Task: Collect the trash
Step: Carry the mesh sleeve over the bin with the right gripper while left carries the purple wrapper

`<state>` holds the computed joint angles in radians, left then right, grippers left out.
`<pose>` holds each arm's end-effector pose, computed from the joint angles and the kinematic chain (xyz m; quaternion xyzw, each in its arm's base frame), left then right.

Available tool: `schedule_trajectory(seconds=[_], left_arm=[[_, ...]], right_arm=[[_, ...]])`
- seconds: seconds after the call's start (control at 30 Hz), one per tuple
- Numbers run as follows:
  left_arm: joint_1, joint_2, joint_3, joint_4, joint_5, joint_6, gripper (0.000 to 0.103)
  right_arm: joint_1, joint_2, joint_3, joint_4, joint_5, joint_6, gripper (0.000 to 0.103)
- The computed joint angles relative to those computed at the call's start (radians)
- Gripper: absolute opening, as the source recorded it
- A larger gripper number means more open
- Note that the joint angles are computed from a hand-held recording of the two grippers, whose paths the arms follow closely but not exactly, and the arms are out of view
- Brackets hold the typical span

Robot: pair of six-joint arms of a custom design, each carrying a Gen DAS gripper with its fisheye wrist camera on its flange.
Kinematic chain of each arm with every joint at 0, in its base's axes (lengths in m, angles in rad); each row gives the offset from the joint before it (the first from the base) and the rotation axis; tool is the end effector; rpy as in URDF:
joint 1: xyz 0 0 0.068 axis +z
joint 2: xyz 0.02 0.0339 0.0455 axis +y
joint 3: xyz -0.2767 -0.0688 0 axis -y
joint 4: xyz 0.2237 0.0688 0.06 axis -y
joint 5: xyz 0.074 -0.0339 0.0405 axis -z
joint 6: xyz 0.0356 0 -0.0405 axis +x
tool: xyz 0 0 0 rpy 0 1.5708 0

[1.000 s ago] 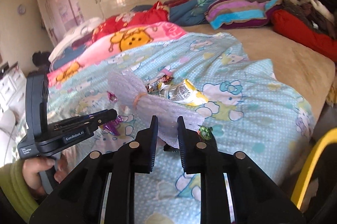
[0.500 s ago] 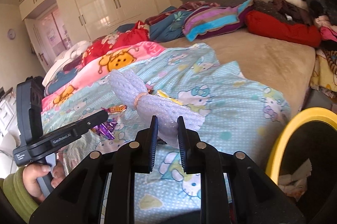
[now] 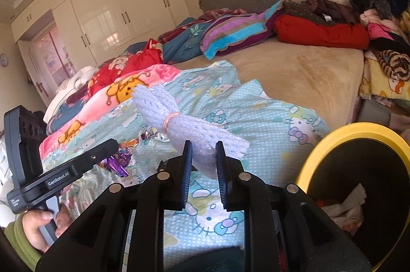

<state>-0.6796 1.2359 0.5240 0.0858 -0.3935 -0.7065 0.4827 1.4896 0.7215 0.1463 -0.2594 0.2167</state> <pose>0.1830 -0.1303 0.2115 -0.1007 0.8720 -0.1512 0.4545 0.2511 0.1419 0.2139 -0.1755 0.8664 0.2633 0.3862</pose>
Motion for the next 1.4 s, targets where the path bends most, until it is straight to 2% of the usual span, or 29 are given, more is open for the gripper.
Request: schedule_trajectory(seconds=[0.8, 1.4], left_arm=[[-0.166, 0.171, 0.178, 0.018, -0.055, 0.043, 0.013], [-0.234, 0.323, 0.326, 0.031, -0.027, 0.111, 0.013]], right_arm=[[-0.246, -0.094, -0.064, -0.06, -0.026, -0.035, 0.018], [-0.417, -0.065, -0.09, -0.048, -0.07, -0.049, 0.018]])
